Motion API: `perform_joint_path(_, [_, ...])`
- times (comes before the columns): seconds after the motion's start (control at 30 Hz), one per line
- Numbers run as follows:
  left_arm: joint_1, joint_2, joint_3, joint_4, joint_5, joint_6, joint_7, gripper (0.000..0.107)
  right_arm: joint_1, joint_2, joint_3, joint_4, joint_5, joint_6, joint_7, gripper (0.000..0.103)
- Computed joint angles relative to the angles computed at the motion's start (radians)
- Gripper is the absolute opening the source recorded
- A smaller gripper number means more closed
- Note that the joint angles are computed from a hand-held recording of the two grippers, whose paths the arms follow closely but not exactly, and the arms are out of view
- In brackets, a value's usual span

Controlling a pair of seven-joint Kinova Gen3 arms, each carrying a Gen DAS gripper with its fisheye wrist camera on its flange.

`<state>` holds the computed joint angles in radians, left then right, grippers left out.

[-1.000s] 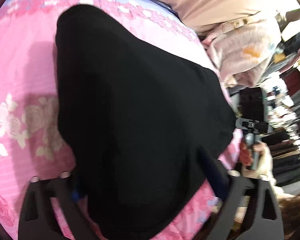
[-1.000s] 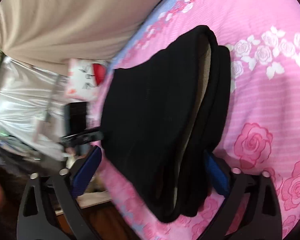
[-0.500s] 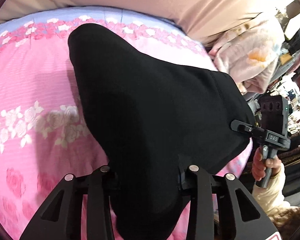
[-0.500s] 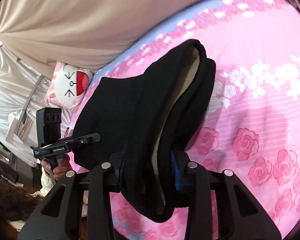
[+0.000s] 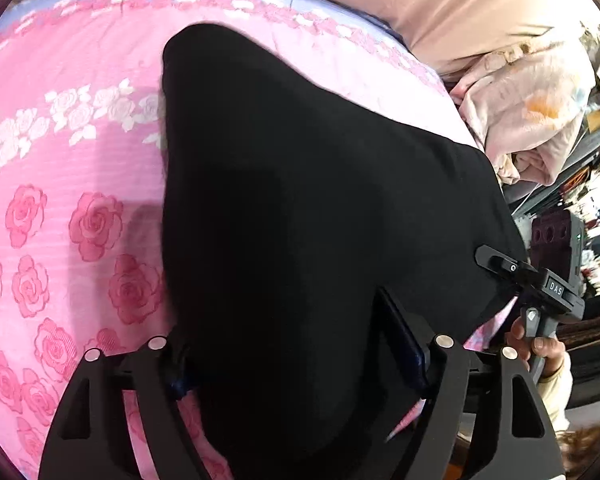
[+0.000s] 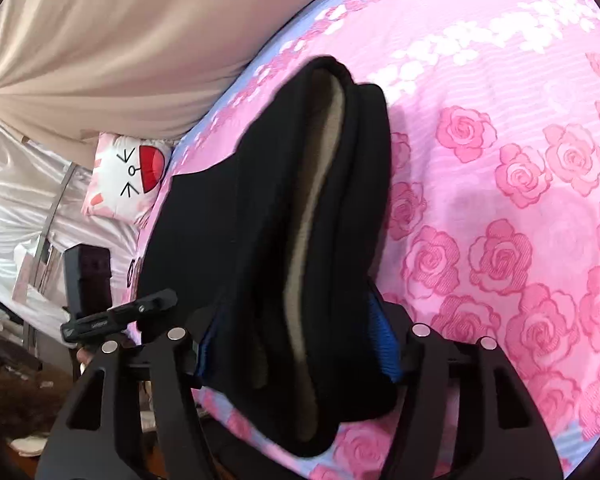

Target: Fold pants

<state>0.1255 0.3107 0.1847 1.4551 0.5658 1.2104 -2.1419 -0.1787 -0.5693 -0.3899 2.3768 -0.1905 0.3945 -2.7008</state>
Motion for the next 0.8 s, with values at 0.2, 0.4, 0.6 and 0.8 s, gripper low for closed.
perform_joint_path(0.2, [-0.019, -0.046, 0.004, -0.049, 0.033, 0.006, -0.062, 0.032, 0.080, -0.012, -0.078, -0.117, 0.066, 0.076, -0.015, 0.034])
perform_joint_path(0.4, [-0.059, -0.054, 0.000, -0.180, 0.102, 0.093, -0.099, 0.032, 0.092, -0.020, -0.060, -0.280, 0.154, 0.157, 0.058, 0.034])
perform_joint_path(0.6, [-0.102, -0.075, -0.002, -0.327, 0.213, 0.086, -0.173, 0.032, 0.117, -0.012, -0.005, -0.408, 0.226, 0.170, 0.172, 0.034])
perform_joint_path(0.8, [-0.082, -0.056, 0.011, -0.440, 0.241, -0.049, -0.204, 0.032, 0.183, 0.086, 0.024, -0.572, 0.317, 0.127, 0.301, 0.034])
